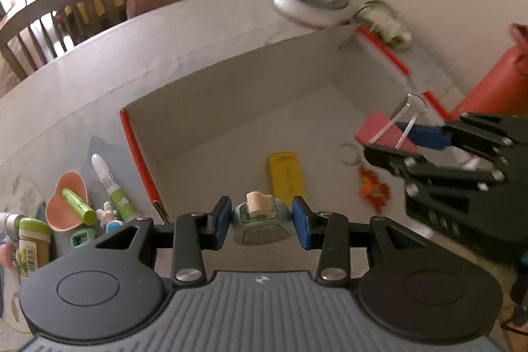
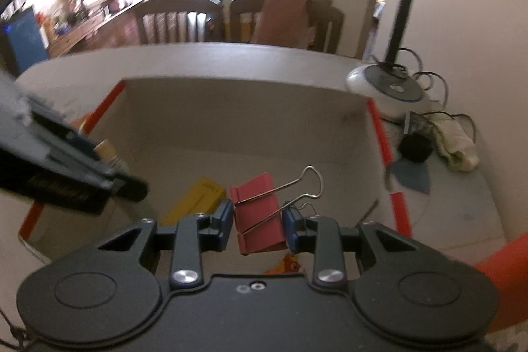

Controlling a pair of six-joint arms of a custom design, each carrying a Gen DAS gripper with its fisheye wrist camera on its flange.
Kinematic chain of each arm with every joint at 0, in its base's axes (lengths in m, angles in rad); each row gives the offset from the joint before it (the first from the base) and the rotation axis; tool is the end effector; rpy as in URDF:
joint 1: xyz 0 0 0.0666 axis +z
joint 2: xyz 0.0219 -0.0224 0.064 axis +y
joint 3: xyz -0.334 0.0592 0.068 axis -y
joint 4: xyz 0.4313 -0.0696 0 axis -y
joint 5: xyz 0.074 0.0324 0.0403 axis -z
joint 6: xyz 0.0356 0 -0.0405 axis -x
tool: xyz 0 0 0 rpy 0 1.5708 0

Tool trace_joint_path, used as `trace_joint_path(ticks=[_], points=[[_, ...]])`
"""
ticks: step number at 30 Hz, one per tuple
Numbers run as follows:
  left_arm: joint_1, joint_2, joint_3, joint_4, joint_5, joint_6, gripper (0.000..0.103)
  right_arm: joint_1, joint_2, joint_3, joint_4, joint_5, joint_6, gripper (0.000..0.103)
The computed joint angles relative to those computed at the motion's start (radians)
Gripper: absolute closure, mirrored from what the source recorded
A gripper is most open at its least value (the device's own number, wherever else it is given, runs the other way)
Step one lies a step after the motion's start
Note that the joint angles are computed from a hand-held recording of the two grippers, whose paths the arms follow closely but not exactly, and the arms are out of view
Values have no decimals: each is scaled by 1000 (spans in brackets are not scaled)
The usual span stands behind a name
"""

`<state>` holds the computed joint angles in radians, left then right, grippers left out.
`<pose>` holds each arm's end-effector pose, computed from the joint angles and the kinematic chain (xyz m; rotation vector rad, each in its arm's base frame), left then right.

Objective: Organize rigid objects
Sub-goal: 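Carry the tape dispenser and pink binder clip with both grippers into the cardboard box, then open the left gripper releasing the dispenser while the right gripper releases the clip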

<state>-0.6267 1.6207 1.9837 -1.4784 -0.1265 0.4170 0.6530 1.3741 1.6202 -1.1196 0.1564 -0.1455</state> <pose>0.4540 -0.3237 0.5157 0.2414 2.6699 -0.1624 0.4099 0.3061 0.4927 -0.5444 2.3754 0.1683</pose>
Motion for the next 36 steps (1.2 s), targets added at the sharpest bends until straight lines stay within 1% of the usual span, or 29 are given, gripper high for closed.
trace_joint_path(ticks=[4, 10, 15, 19, 23, 29, 32, 35, 36], points=[[14, 56, 46, -32, -1, -4, 64, 3, 13, -3, -11, -16, 22, 72], [23, 116, 98, -44, -16, -13, 64, 9, 24, -12, -29, -30, 47, 72], [27, 187, 182, -68, -24, -25, 64, 10, 46, -8, -53, -37, 61, 72], [35, 234, 223, -85, -14, -18, 64, 5, 58, 2, -85, -50, 36, 72], [41, 255, 231, -100, 2, -9, 64, 3, 66, 7, -105, -60, 18, 74], [47, 262, 219, -114, 34, 8, 64, -5, 68, 18, -117, -75, -7, 68], [45, 264, 219, -116, 36, 11, 64, -11, 68, 30, -133, -87, -11, 64], [44, 261, 215, -117, 44, 19, 64, -14, 59, 32, -132, -83, -24, 56], [43, 257, 211, -115, 47, 22, 64, -20, 66, 37, -124, -89, -25, 51]])
